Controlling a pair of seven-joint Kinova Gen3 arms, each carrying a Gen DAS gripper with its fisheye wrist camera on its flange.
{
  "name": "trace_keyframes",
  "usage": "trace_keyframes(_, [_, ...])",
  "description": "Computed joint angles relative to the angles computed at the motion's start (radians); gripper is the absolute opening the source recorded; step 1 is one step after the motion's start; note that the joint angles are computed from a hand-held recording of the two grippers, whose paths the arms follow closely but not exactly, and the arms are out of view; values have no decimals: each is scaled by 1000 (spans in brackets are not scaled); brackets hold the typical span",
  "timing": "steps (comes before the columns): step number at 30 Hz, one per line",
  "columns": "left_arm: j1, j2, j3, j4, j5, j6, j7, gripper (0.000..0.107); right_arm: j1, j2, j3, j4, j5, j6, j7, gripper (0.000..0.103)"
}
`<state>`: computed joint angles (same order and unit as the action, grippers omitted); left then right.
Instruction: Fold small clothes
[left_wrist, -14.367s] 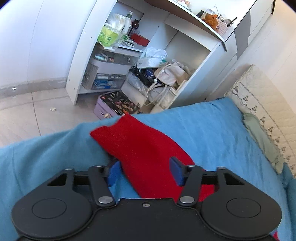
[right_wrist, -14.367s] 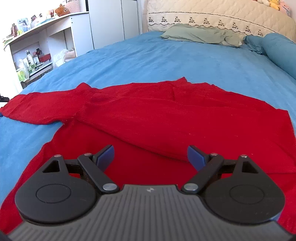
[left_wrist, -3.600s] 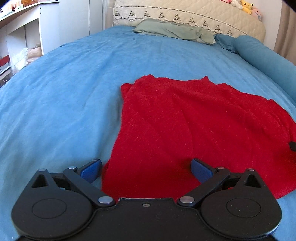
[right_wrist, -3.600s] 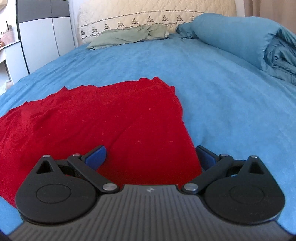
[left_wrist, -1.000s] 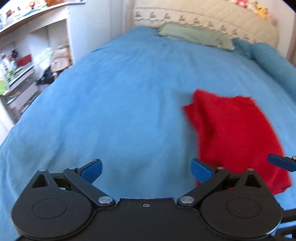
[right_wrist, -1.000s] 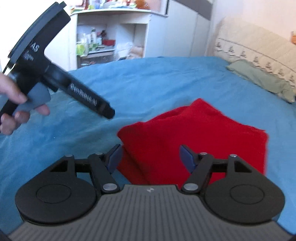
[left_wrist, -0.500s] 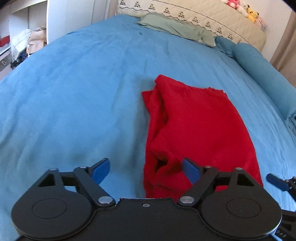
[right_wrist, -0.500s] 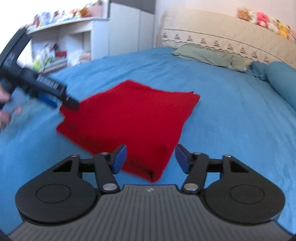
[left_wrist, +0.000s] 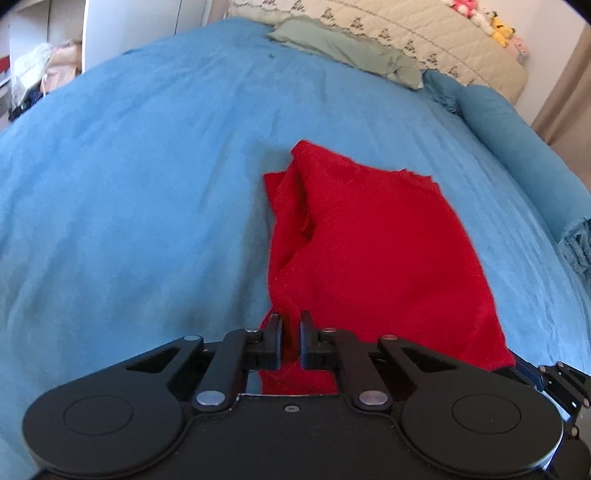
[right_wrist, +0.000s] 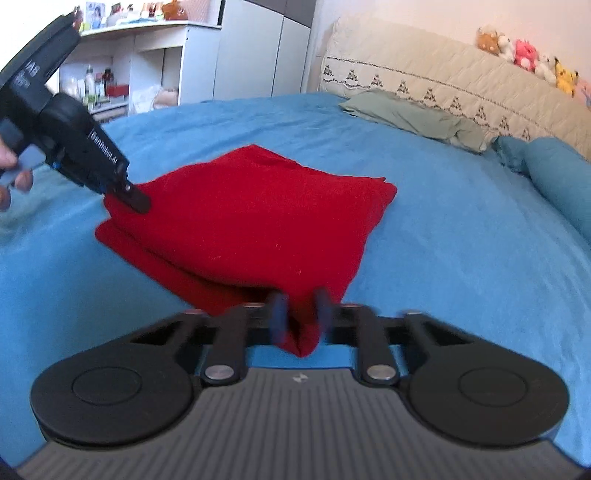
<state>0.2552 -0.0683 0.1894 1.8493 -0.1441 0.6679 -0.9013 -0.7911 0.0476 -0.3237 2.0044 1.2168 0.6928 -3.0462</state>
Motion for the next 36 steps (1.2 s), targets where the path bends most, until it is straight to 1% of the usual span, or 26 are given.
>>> trace_keyframes(3, [2,-32,-13,16,52,-14,-40,8,35,-31,-8,20,10,-40,-70,23])
trace_keyframes(5, [4,-58,-32,38,120,-30,-88,8,117,-54,-71,34,10,-62,-116,23])
trace_keyframes(6, [6,-68,-32,46,130,-34,-93,8,164,-68,-101,41,3,-82,-136,22])
trace_keyframes(8, [-13,-79,8,63,103,-40,-62,8,256,-98,-163,60,-16,-117,-165,22])
trace_keyframes(9, [-20,-79,32,73,64,-43,-24,8,303,-109,-194,69,-30,-137,-165,22])
trace_keyframes(10, [-29,-71,51,77,38,-39,2,8,349,-119,-225,79,-48,-156,-158,22])
trace_keyframes(12, [-44,-49,66,94,34,-54,27,10,442,-124,-290,93,-95,-200,-114,22])
trace_keyframes(13, [-79,-49,91,110,48,-75,27,13,488,-117,-335,95,-107,-202,-87,22])
trace_keyframes(15, [-170,-60,167,123,72,-92,19,17,579,-101,-423,91,-143,-204,-19,22])
trace_keyframes(16, [-214,-68,213,120,66,-92,24,23,625,-100,-463,86,-177,-208,22,23])
trace_keyframes(17, [-252,-78,260,113,43,-81,41,31,672,-104,-499,81,-216,-216,62,25])
trace_keyframes(18, [-287,-89,306,97,3,-55,58,61,718,-114,-527,80,-257,-236,103,28])
trace_keyframes(19, [-327,-103,352,88,-26,-37,63,87,764,-127,-556,80,-298,-252,144,34])
trace_keyframes(20, [-372,-117,396,79,-40,-36,52,95,807,-145,-581,81,-338,-266,184,59])
trace_keyframes(21, [-410,-136,422,77,-37,-51,25,98,832,-166,-588,82,-379,-275,221,91])
trace_keyframes(22, [-436,-147,429,78,-18,-77,-15,98,845,-194,-576,87,-420,-295,252,102])
trace_keyframes(23, [-445,-143,419,66,8,-86,-55,98,845,-225,-545,91,-461,-321,286,103])
trace_keyframes(25, [-413,-95,359,7,57,-67,-137,101,800,-230,-453,71,-542,-351,368,103])
trace_keyframes(27, [-358,-32,267,-57,137,-48,-214,101,742,-185,-369,-5,-623,-317,449,103])
trace_keyframes(28, [-333,-1,220,-86,177,-43,-253,101,730,-156,-348,-51,-663,-291,490,103])
trace_keyframes(29, [-303,34,174,-120,216,-27,-294,101,737,-115,-345,-97,-698,-275,530,103])
trace_keyframes(30, [-267,74,128,-164,244,4,-335,101,761,-77,-361,-144,-735,-247,571,103])
trace_keyframes(32, [-227,125,62,-221,301,58,-416,101,849,0,-431,-236,-813,-178,652,103])
trace_keyframes(33, [-194,148,16,-240,331,75,-454,100,895,46,-471,-283,-854,-148,693,103])
trace_keyframes(35, [-129,187,-72,-273,368,111,-482,98,979,128,-548,-364,-935,-87,774,103])
trace_keyframes(36, [-118,203,-97,-282,384,125,-481,96,999,162,-563,-387,-968,-74,801,103])
